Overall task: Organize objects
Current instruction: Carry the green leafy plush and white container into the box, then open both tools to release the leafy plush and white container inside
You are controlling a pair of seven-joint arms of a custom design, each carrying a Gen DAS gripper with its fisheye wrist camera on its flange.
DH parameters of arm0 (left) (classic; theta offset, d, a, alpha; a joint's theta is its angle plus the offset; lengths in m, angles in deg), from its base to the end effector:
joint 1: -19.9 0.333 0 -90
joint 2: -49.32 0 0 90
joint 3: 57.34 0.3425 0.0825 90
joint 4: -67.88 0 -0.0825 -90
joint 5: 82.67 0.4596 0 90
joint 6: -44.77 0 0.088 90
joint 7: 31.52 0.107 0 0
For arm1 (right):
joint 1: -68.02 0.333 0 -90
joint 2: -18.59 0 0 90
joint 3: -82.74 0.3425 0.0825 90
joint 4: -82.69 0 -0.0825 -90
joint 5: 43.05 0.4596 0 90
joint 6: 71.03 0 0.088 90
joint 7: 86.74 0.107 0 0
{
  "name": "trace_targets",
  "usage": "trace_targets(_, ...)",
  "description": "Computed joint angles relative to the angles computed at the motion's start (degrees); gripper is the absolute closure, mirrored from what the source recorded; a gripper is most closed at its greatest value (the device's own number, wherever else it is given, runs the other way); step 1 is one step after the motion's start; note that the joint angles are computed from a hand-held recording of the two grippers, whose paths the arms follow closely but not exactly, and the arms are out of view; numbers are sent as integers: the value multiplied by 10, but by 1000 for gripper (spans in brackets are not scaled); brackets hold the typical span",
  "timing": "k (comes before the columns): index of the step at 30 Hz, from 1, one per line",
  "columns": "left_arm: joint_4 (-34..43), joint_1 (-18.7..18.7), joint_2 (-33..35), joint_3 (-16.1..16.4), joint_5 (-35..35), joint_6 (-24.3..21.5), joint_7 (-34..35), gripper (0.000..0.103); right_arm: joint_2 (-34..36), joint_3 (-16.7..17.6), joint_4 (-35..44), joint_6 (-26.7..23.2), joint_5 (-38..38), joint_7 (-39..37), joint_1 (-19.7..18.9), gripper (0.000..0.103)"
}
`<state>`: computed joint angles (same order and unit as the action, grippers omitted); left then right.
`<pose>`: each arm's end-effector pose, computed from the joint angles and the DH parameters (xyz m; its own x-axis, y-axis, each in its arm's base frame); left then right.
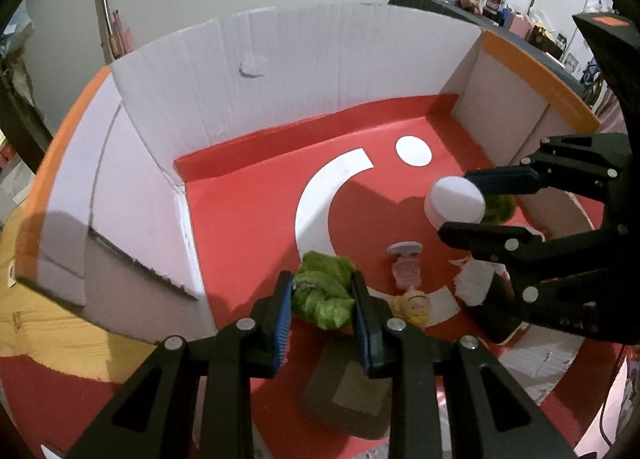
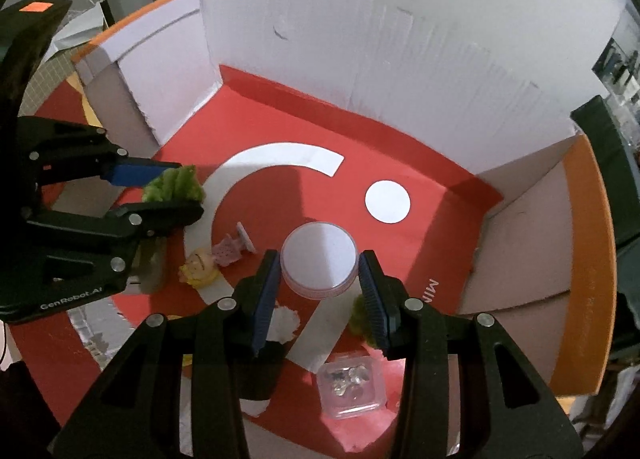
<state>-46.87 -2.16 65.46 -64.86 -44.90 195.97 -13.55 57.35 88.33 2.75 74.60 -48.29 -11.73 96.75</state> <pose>0.5959 -0.3524 0.3289 0.2025 -0.9756 0.0842 -0.8473 -0.2177 -0.4845 0.7106 0.4635 0.3465 0.7481 -0.6494 0.1365 -0.5436 -0.7177 -0.4352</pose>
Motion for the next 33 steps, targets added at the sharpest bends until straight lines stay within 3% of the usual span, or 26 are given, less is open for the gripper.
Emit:
trace_targets(11,-1,4,-1,-2,-15,-5,19,74,27,-4,46,-61,-1,-3,7,64)
trace_targets(33,-7,8,-6,-3,-18,0,22,73,19,-5,32,-65,-5,5,6,64)
